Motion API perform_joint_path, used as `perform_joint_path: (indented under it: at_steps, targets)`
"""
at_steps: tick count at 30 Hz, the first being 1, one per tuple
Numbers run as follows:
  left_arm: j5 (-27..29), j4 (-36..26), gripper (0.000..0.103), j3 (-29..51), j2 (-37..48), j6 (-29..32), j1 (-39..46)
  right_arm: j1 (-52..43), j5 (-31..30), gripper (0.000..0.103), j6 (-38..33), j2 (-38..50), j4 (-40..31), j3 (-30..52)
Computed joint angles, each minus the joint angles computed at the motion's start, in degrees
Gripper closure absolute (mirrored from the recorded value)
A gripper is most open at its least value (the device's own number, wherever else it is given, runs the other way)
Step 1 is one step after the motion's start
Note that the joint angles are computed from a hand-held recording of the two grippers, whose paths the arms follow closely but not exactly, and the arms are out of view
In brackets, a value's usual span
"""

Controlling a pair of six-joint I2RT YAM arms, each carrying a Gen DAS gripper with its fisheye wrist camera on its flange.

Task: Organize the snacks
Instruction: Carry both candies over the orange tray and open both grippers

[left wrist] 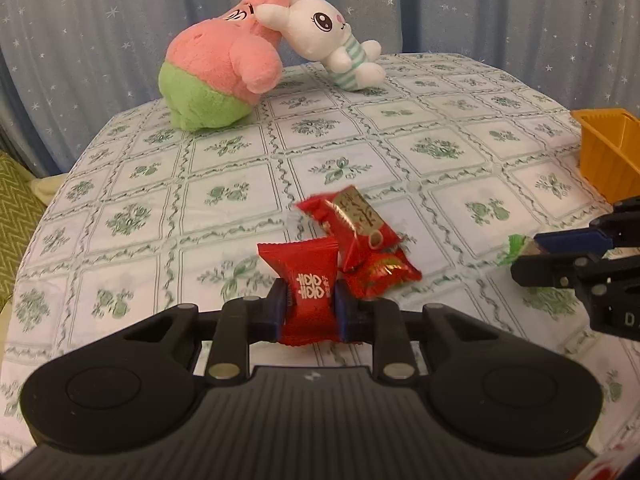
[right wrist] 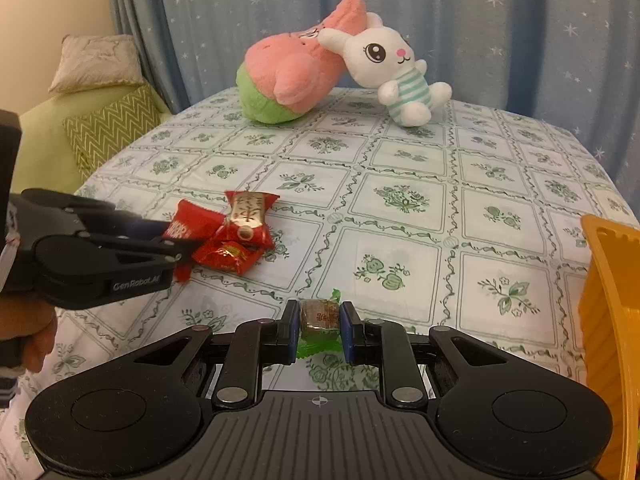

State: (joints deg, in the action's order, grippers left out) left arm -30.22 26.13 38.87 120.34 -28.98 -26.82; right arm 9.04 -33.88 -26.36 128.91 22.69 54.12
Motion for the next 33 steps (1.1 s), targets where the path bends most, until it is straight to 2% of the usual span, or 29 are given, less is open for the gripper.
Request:
perform_joint_path:
  at_steps: [7,15,19,24,29,33]
  targets:
    - [-5.4,-7.5,0.081,-2.7,-5.7,-12.7,-9.2,-2.7,-1.4,0.082,0.2,-4.7,1.8,-7.4]
    - [-11.1,-25.1,0.081,-0.5,-13.3,-29.6,-24.8,-11.2,-5.2,0.082,-2.8,-15.7,2.5,-20.6]
    - [-13.2,-33.3,0.081,2.9,-15.1,-37.0,-31.1,-18.0,-7.2,0.082,-6.1,-21.2,-1.8,-25.2]
    - [-15.5,-42.1,0.081,8.1,-15.6,-43.9,-37.0,-26.7,-9.6,0.082,-12.7,-26.9,-10.4,-27.4]
    - [-17.2,-49.4,0.081,12.8,-15.7,-48.2,-40.9,-34.7,-11.9,0.082,-19.5,-30.4,-18.8,-26.9]
    - [-18.0,-53.1,0.081,16.3,-15.1,-49.2,-42.5,-39.6,-13.7,0.082,-23.6,-31.8,-24.7,-25.4]
